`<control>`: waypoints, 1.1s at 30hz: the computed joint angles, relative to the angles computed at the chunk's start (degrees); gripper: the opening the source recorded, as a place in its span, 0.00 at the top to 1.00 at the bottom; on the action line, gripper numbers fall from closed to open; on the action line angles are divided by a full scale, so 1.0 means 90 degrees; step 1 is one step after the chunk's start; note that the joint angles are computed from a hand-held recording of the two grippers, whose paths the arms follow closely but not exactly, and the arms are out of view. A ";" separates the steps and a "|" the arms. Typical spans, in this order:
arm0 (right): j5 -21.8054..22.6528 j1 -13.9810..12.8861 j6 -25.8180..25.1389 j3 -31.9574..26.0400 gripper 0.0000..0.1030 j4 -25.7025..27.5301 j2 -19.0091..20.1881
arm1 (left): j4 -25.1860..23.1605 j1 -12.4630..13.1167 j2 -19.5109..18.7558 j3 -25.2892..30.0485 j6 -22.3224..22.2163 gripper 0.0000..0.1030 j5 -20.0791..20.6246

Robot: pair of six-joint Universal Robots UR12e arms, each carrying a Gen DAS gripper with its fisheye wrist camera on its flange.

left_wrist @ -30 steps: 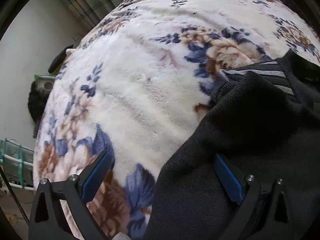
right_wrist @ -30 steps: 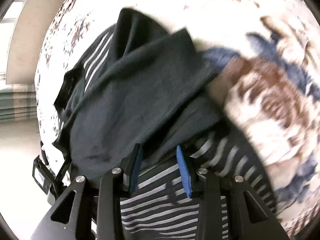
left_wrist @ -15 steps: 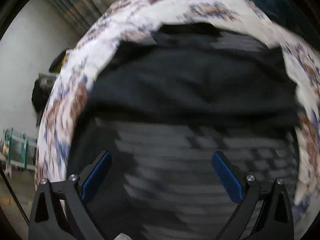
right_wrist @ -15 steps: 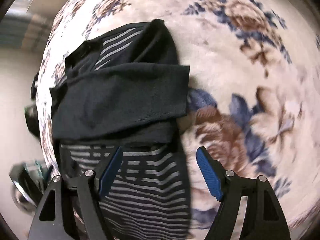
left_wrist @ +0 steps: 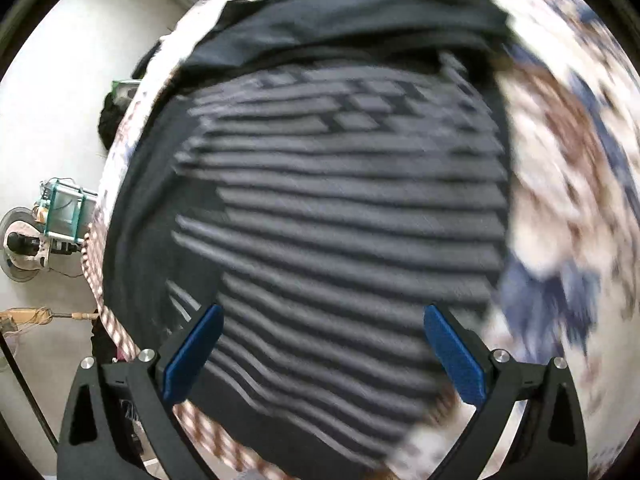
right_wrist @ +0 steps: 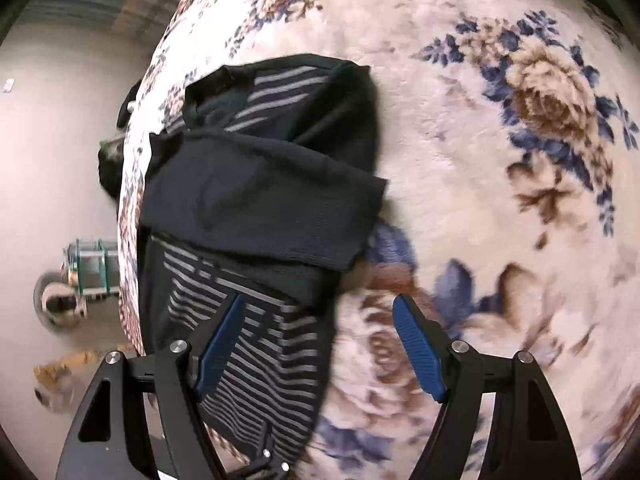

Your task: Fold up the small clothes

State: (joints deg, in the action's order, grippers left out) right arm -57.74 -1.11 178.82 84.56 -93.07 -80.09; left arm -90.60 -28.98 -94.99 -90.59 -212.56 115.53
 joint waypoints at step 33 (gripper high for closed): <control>0.1062 0.0277 -0.0159 -0.0784 0.81 -0.1311 0.1603 | 0.1882 0.0277 0.0532 -0.0954 0.1614 0.95 -0.0953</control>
State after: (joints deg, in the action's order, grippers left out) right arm -48.18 1.38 177.39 77.50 -104.86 -65.66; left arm -73.66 -26.49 -90.20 -99.17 -198.03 106.96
